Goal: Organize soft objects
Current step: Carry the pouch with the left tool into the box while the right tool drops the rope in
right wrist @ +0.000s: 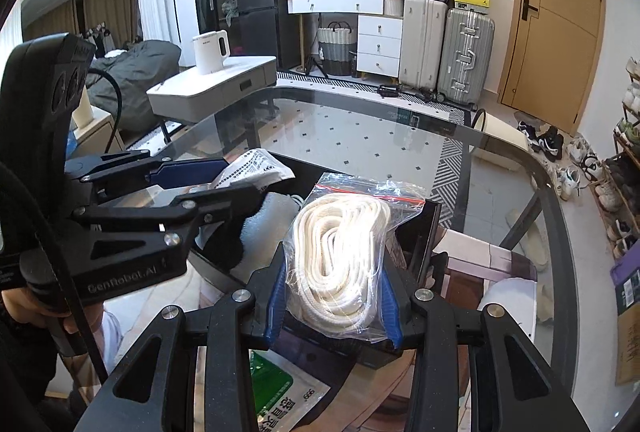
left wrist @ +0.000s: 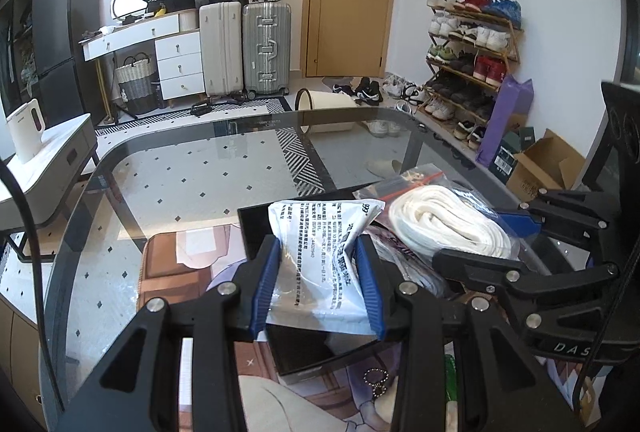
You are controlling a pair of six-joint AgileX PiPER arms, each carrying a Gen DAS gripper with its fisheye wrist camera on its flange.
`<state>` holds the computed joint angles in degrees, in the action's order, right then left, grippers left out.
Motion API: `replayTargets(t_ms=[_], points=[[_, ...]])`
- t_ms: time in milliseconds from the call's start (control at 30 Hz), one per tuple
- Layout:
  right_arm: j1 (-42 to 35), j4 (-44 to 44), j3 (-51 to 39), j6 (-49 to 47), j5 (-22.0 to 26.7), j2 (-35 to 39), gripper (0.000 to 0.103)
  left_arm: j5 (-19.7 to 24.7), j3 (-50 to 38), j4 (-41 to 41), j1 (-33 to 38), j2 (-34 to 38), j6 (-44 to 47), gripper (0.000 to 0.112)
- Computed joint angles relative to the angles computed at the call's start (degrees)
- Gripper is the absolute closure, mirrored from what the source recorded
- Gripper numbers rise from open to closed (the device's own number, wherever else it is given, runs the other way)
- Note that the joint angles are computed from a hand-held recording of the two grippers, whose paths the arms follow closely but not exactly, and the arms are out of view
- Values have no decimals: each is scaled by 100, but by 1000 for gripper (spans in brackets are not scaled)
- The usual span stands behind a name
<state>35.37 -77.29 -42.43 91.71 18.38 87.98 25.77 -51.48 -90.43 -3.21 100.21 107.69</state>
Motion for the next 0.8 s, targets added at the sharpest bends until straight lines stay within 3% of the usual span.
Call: replayTargets(t_ms=[333, 500, 633, 800], points=[[-205, 30, -228, -210, 0, 439, 64, -504, -116, -445, -407, 242, 461, 75], [-354, -108, -285, -125, -110, 647, 64, -497, -225, -87, -482, 401, 88, 78], [-468, -349, -257, 104, -257, 698, 64, -636, -216, -297, -587, 470, 327, 78], [-577, -22, -343, -284, -345, 751, 63, -566, -239, -95, -526, 470, 188, 78]])
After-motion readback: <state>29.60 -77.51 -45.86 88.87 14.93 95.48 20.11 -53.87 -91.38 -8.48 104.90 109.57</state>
